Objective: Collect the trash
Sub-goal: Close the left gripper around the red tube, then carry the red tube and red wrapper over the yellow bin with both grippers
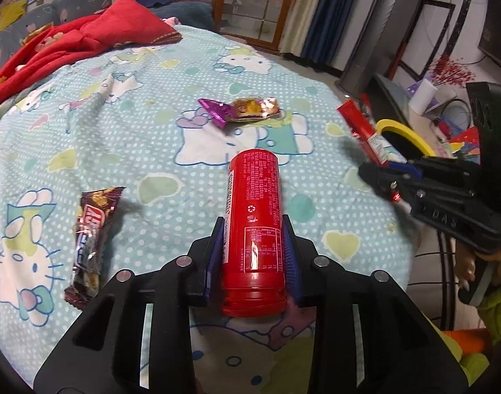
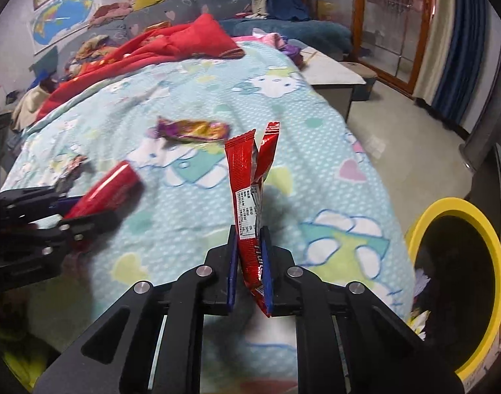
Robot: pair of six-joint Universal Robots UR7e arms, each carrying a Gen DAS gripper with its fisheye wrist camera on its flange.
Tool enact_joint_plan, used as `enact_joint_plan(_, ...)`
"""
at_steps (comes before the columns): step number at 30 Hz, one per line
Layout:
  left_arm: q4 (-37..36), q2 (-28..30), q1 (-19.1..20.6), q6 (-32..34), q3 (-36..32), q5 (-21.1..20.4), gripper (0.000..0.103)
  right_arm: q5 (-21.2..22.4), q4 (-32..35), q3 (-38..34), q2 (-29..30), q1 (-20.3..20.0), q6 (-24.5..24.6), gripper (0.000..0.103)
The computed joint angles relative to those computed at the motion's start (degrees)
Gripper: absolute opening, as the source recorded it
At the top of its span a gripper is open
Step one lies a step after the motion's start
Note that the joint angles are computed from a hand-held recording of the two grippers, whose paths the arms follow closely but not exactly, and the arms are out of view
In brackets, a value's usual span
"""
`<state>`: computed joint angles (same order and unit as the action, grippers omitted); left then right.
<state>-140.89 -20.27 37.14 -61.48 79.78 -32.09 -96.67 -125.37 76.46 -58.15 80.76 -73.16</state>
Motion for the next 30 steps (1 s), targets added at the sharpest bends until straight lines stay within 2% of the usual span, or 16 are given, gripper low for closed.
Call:
enact_joint_plan(9,-8.52,2.06,-0.96,8.35,-1.9,0.62,0.025,2.8,2.09,0.98,-2.8,-0.22,-0.89,0.012)
enact_joint_plan(19,-15.62,5.96,-1.61,19.5,-8.88,1.77,0.025,5.66,3.84,-4.74,-2.2,-1.83,5.12,0.012)
enact_joint_plan(30,-16.32,12.54,-1.43,31.64,-21.55,-1.07,0.025,7.79,4.36,-10.72,-0.91,-3.78,10.29,0.012)
